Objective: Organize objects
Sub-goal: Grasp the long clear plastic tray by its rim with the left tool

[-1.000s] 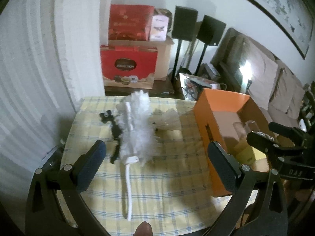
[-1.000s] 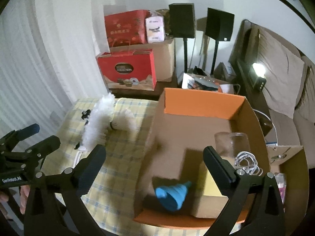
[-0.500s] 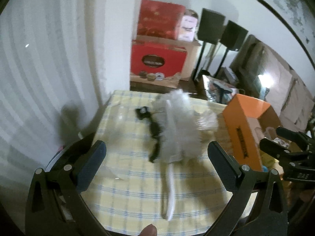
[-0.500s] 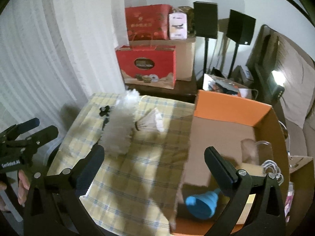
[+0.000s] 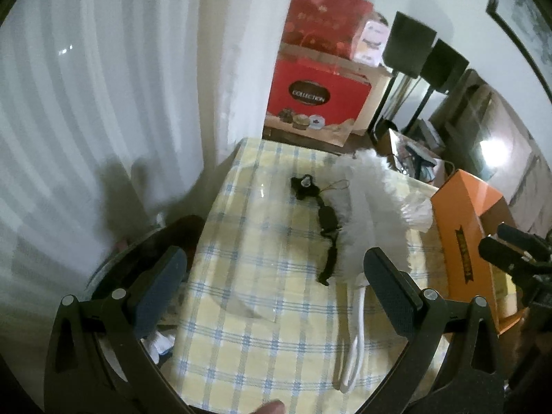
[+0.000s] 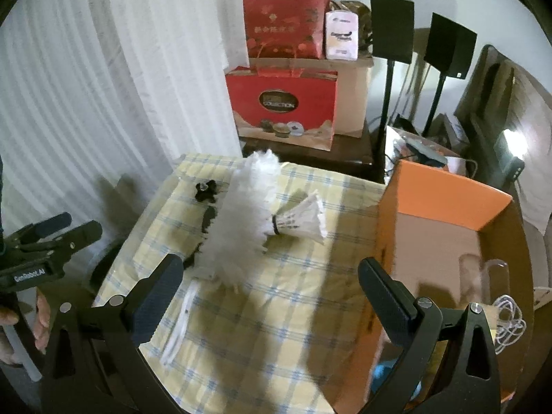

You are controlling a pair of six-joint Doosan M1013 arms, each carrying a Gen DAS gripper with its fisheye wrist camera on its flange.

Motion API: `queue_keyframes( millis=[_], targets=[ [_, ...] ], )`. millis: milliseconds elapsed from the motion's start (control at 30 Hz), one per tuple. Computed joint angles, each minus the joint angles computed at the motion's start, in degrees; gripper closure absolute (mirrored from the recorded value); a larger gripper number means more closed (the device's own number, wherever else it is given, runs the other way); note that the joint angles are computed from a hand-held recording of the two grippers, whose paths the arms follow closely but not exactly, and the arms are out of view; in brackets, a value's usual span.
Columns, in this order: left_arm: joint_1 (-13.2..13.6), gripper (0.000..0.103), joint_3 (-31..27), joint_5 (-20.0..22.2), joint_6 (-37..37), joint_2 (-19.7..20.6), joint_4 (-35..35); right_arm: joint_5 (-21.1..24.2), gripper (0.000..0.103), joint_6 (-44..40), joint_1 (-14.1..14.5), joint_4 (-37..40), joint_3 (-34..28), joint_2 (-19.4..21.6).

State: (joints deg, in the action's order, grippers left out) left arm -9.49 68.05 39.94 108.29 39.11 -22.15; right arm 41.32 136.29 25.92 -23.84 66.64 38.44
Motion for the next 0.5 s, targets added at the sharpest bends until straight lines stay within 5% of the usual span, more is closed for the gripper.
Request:
queue_keyframes(
  millis=[500],
  targets=[
    [-0.2, 0.005, -4.7, 3.0, -1.9, 4.5, 4.5, -0.2, 0.002, -5.7, -1.8, 7.9, -6.0, 3.9]
  ],
)
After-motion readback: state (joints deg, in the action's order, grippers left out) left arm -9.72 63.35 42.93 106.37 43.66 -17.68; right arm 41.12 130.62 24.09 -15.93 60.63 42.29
